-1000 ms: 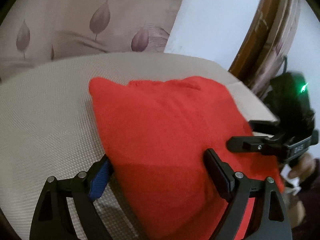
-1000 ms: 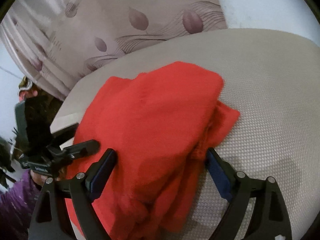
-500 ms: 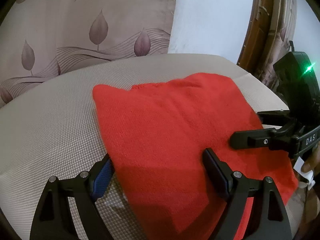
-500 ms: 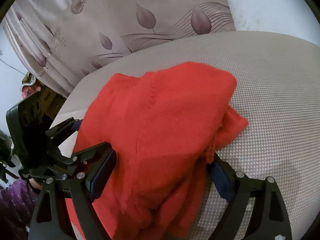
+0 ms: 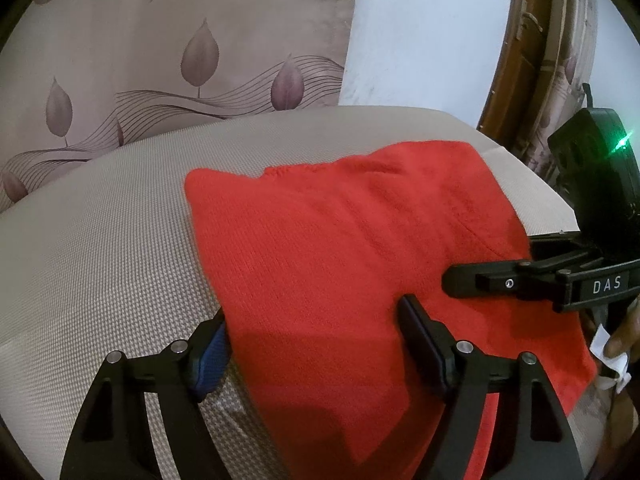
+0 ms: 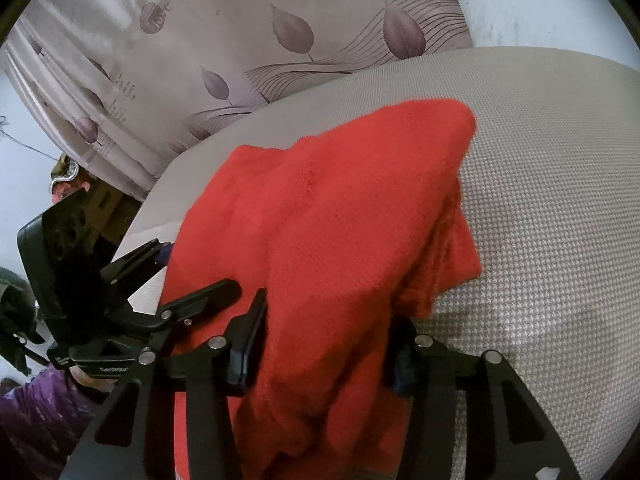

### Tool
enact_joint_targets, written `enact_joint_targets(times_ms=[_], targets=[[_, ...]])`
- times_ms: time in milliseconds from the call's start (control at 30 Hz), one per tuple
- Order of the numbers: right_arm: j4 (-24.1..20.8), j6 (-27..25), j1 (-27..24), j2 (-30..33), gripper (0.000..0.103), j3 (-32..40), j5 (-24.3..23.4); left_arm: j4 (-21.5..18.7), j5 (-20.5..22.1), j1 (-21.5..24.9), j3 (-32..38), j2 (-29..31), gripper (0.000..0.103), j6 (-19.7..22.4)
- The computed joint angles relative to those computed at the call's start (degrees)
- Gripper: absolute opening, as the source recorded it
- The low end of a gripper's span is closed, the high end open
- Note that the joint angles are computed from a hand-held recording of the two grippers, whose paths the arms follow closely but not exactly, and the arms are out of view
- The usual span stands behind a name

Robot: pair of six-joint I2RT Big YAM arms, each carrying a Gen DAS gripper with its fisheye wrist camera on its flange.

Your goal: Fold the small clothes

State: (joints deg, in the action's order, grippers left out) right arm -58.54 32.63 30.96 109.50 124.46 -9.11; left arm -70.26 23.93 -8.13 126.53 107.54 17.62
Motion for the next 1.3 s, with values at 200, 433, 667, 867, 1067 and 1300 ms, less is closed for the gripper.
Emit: enact_joint_targets(times_ms=[200, 433, 667, 867, 1067, 1300], targets=[[0.1, -0.7, 0.4, 0.0, 0.05, -0.1, 1.0, -0.2, -0.3, 0.1, 0.2, 0.2, 0.081, -0.3], [-0.4, -2.0, 1.2, 0.3, 0.052, 0.5, 3.4, 3.1, -3.8, -0.6, -3.2, -1.9, 0.087, -0.4], [-0.4, -2.4, 1.6, 0.1, 0.053, 0.3, 5.2, 5.7, -6.4, -1.2, -5.7, -3.4, 0.087, 0.2], [-1.7, -3.6, 2.5, 0.7, 0.054, 1.5, 8.5, 6.2, -7.1, -1.3, -6.1, -3.6, 0.087, 0.4], [-1.8, -3.8, 2.5, 0.8, 0.055, 1.7, 8.5, 7.2, -8.2, -1.6, -6.7, -4.0, 0.087, 1.0], [-1.8, -3.7, 2.5, 0.8, 0.055, 1.8, 8.5, 7.2, -8.5, -1.7, -6.6, -4.0, 0.087, 0.9]])
